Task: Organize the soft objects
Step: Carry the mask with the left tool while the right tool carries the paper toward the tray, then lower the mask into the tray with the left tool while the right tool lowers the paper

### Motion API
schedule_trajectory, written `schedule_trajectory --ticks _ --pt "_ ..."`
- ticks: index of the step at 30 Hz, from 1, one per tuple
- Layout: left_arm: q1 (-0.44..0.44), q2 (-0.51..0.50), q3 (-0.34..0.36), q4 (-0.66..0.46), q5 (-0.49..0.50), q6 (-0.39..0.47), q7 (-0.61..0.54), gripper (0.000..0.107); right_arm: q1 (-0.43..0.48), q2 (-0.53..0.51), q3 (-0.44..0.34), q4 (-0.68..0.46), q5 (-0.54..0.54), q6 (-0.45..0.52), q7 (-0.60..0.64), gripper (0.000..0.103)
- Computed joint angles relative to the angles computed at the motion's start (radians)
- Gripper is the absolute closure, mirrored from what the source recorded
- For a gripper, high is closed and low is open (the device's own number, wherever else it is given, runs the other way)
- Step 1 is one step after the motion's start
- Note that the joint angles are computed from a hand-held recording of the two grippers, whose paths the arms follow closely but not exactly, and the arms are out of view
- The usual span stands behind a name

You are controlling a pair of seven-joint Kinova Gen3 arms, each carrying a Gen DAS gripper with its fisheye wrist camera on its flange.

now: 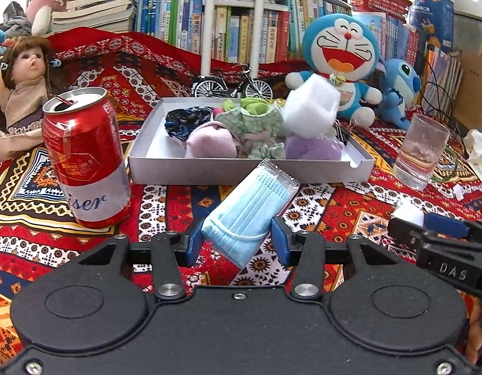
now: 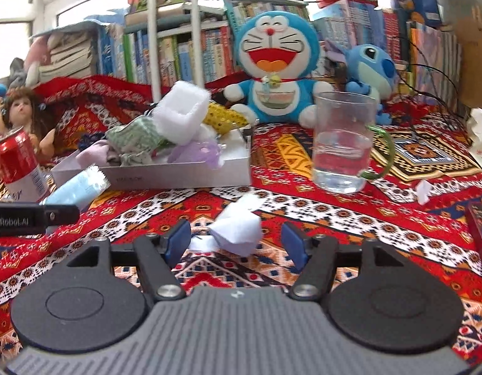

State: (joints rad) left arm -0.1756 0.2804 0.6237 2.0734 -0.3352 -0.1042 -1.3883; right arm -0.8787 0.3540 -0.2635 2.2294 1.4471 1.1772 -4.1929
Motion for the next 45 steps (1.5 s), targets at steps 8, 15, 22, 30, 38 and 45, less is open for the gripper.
schedule_trajectory --ticks 8,15,22,30,38,45 --pt "0.003 0.006 -0.009 -0.010 0.009 0.000 0.008 0.064 0.010 0.002 0.010 -0.039 -0.006 -0.006 0.065 0.057" --pt "0.022 0.011 -0.029 -0.021 0.020 0.002 0.004 0.064 0.032 -0.002 0.020 -0.072 -0.039 -0.044 0.146 0.056" --pt "0.066 0.012 -0.075 -0.029 0.048 0.005 -0.013 0.064 0.033 0.000 0.036 -0.070 -0.032 -0.075 0.127 0.059" --pt "0.093 0.011 -0.102 -0.044 0.071 0.001 -0.018 0.064 0.048 -0.032 0.028 -0.051 0.009 -0.095 0.109 0.059" --pt "0.196 0.014 -0.193 -0.093 0.117 -0.007 -0.032 0.064 0.108 -0.079 0.034 -0.059 0.042 -0.144 0.147 0.059" --pt "0.378 0.032 -0.370 -0.168 0.208 0.002 -0.078 0.064 0.183 -0.109 0.050 -0.083 0.069 -0.205 0.203 0.059"
